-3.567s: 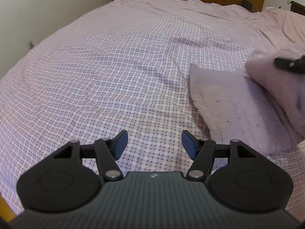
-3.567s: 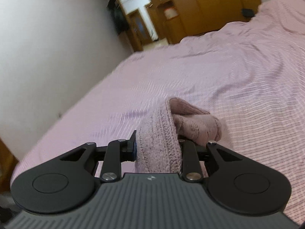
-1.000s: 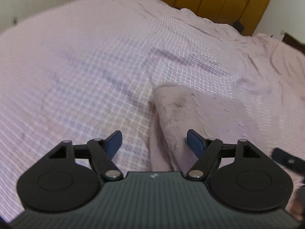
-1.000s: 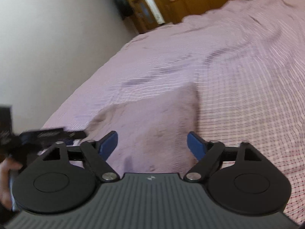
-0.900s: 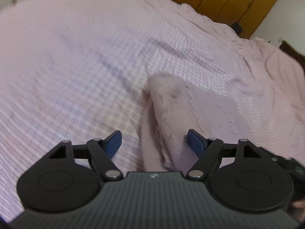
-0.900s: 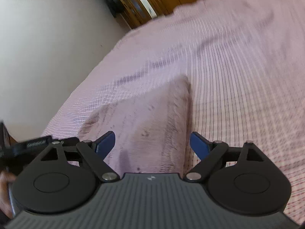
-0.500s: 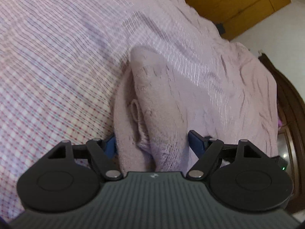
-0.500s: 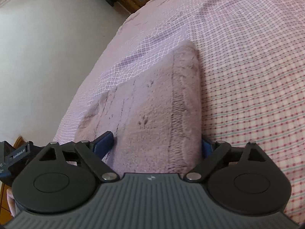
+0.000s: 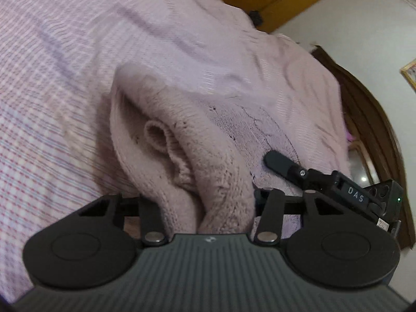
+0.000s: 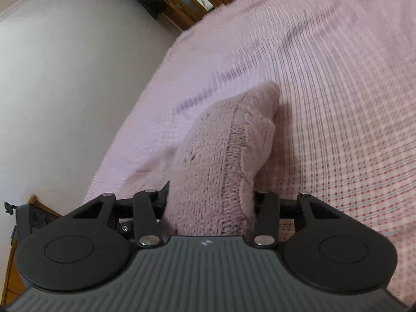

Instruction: Fold small clothes

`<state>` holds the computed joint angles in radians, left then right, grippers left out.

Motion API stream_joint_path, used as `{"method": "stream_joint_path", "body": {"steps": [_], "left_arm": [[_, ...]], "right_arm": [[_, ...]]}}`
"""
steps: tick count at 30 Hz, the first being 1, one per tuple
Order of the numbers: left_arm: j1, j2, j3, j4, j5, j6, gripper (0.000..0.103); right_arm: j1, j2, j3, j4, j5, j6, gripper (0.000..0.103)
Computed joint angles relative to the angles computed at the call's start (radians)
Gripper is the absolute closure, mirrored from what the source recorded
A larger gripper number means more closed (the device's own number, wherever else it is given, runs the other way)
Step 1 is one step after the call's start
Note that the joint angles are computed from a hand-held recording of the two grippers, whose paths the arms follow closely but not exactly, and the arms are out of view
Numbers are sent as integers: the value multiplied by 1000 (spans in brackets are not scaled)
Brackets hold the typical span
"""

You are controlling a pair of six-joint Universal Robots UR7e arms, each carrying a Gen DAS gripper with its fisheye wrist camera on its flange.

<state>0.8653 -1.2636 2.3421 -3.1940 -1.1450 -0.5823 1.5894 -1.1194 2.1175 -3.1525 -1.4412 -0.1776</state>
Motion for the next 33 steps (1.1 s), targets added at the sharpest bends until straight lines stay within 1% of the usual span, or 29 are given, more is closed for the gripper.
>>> {"method": "stream_joint_path", "body": {"steps": [4,6,8,10,11,12,15,17,19,20,21,22,25,27,28,31,33], "left_arm": [[-73,-20,30,5,-25,-30,53],[-103,-26,58,11,-32,-42,53],[-135,-34,90,35,-38,-89,53],[-161,-19,102,67,-21,-117,53],[-176,-5,107,86,3,-122,53],[-189,6,108,106,26,-129,53],[-223,31,108,208,103,-172,48],[-238,41,112,240,137,-182,42],[-272,24,131,260,167,-212,39],[-301,8,143,293,187,-247,36],[-334,-31,152,359,213,-288,35],[-360,-45,153,403,240,-315,35],[-451,-101,164,541,303,-401,37],[-536,-131,159,687,338,-494,35],[-565,-134,154,754,360,-527,34],[-658,-139,134,974,408,-651,25],[-705,-140,133,1075,422,-726,22]], "right_arm": [[26,-147,83,15,-41,-34,52],[27,-220,126,35,-62,-57,52],[16,-292,173,65,-78,-76,52],[-1,-345,218,84,-100,-84,52],[-18,-362,241,84,-109,-97,52],[-33,-370,261,78,-123,-105,52],[-83,-359,318,32,-159,-109,49],[-106,-325,347,-32,-173,-129,42],[-133,-306,381,-109,-146,-161,38],[-135,-309,395,-133,-139,-165,36],[-128,-312,403,-150,-148,-167,35],[-117,-317,406,-159,-160,-173,32],[-89,-351,440,-197,-202,-217,29],[-71,-379,466,-229,-223,-233,26],[-67,-395,480,-243,-225,-242,23],[-49,-434,508,-269,-238,-263,22],[-50,-446,541,-314,-233,-287,17]]}}
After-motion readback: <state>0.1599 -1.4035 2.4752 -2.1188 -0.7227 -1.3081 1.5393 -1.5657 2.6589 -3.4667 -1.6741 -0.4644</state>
